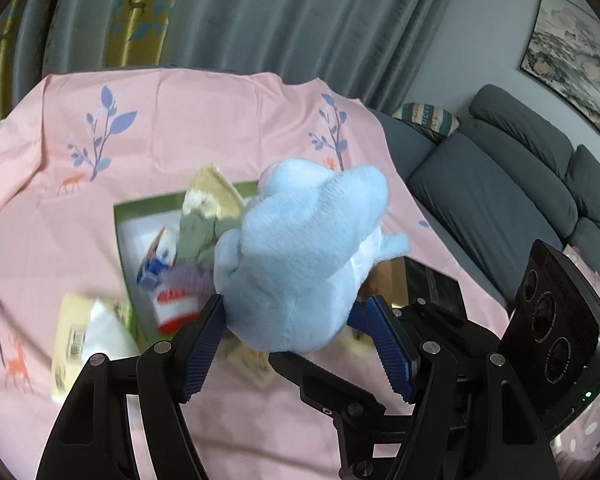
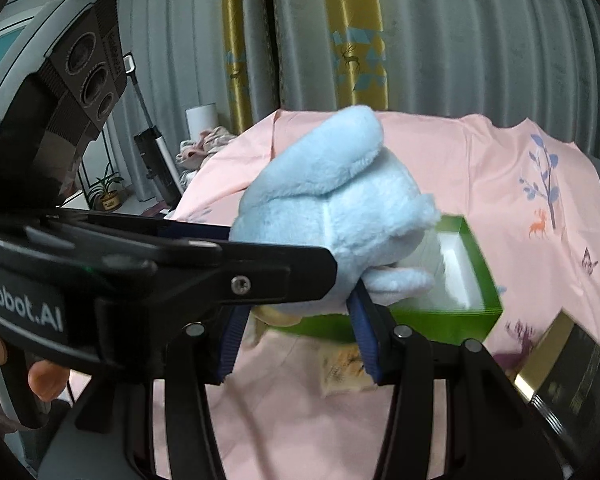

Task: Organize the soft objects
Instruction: 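Lift the plush elephant over the green box and lower it in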

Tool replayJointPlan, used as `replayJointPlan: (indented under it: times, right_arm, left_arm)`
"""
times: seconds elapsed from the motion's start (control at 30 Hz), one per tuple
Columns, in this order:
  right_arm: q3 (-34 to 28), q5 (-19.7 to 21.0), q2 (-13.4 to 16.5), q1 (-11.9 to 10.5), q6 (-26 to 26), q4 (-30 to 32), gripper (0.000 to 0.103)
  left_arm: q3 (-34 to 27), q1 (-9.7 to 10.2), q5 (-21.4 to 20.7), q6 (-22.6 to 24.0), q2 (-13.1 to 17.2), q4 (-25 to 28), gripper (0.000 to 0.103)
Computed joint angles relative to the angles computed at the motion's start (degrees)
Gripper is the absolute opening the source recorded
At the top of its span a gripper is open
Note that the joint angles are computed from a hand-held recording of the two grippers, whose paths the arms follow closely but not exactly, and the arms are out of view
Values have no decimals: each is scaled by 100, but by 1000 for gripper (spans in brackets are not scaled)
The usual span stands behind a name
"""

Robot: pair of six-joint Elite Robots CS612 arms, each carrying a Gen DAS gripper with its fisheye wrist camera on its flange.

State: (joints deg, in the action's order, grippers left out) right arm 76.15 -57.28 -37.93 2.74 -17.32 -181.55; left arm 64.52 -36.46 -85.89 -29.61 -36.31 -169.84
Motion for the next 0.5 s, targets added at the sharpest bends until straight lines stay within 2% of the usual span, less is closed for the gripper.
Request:
replayJointPlan:
  times: [0.13,0.3,0.5]
  right_arm:
    - [-469,-61,202,3,90,244,49]
    - [-1077,-179,505,11,103,716,49]
    - [-1807,-371,906,52,52,1705,49]
  left_arm:
    - [-640,118,-114,91,325,306,72]
    - [-1471,249,-312,-7,764,913,72]
    - [-2397,329,-269,-206,1339,1757,72]
